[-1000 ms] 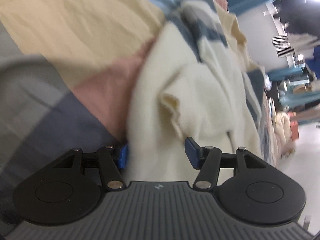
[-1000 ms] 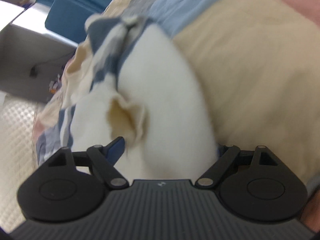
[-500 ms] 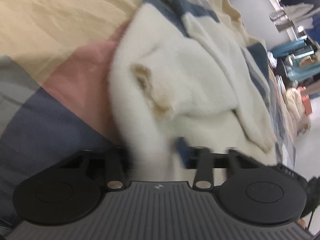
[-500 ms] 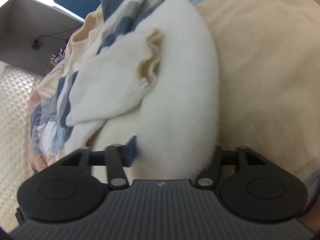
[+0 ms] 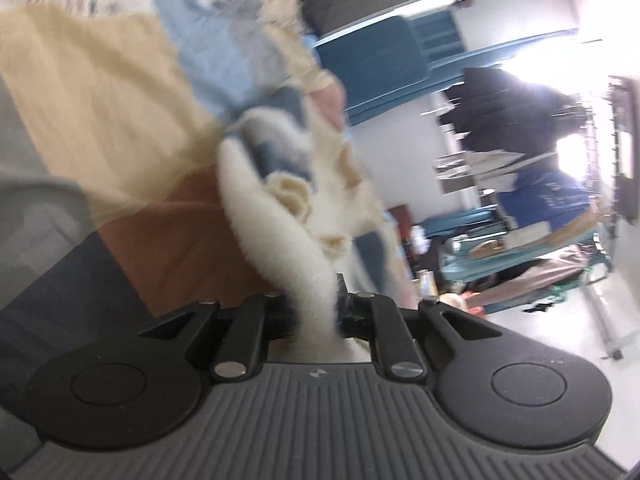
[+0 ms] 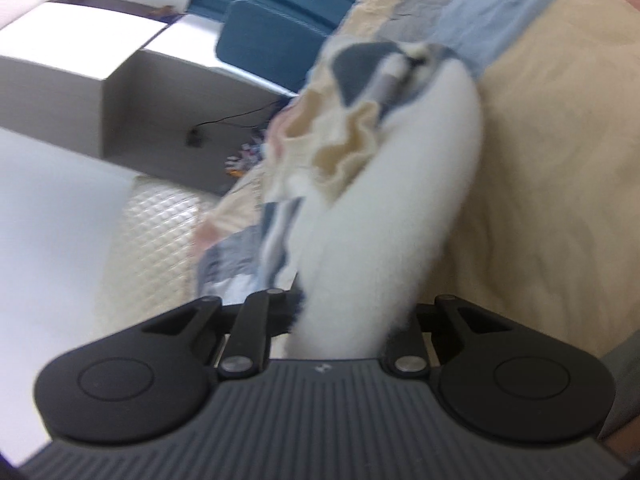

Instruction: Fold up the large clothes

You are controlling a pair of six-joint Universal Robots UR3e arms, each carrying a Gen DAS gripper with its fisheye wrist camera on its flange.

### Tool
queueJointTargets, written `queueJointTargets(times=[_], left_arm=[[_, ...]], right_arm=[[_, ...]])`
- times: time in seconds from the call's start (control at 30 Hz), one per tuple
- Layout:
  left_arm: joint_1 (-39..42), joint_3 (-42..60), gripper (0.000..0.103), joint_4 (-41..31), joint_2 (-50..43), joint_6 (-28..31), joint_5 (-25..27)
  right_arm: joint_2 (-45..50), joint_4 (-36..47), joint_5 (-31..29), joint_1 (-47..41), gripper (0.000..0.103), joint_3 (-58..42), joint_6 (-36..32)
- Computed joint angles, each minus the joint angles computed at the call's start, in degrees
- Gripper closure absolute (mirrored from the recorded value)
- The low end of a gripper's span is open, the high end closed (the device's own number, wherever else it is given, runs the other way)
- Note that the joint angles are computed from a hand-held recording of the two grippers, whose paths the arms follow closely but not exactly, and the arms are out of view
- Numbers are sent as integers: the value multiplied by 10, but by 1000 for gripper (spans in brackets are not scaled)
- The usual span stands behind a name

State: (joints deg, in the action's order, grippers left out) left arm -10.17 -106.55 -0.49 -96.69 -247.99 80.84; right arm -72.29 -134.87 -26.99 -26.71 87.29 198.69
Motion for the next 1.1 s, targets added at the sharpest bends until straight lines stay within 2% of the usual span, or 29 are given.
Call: queueJointTargets(times=[0.1, 0.17, 0.23, 0.37, 0.43, 0.47, 0.6, 0.73, 0.77, 0.87, 0.93, 0.97, 1.03, 1.1], left_arm=[[-14, 4, 89, -18, 56, 7, 6], [-33, 9, 89, -38, 94, 12, 17], [-60, 13, 89, -59, 131, 26, 37], [-154, 16, 88, -88, 183, 54, 124], [-220, -5, 88, -78, 194, 67, 199], [-243, -12, 88, -76, 190, 67, 225], [-244, -85, 88, -11, 190, 30, 222], [-166, -106, 87, 17, 188, 36, 149], [-140, -97, 87, 16, 183, 42, 126], [-67, -31, 84, -10, 140, 57, 68], [-35, 29, 83, -24, 89, 61, 45], [-21, 69, 83, -38, 58, 74, 34], [1, 154, 83, -71, -10, 96, 17], [19, 238, 83, -108, -78, 107, 9]], right_arm=[[-46, 57, 38, -20, 80, 0, -42], [-91, 174, 68, -49, 80, -10, -120], [-131, 342, 98, -81, 79, -39, -229], [-165, 789, 109, -148, 78, -181, -531], [-162, 926, 97, -174, 73, -236, -625], [-165, 956, 89, -183, 72, -244, -645], [-186, 861, 64, -183, 68, -178, -572], [-179, 742, 83, -162, 64, -129, -455], [-175, 687, 99, -152, 59, -117, -411], [-144, 345, 131, -114, 45, -63, -163], [-58, 113, 112, -72, 45, -105, 26], [-6, 46, 97, -50, 45, -153, 88], [88, 2, 38, -6, 47, -273, 160], [177, -2, -10, 29, 64, -393, 188]])
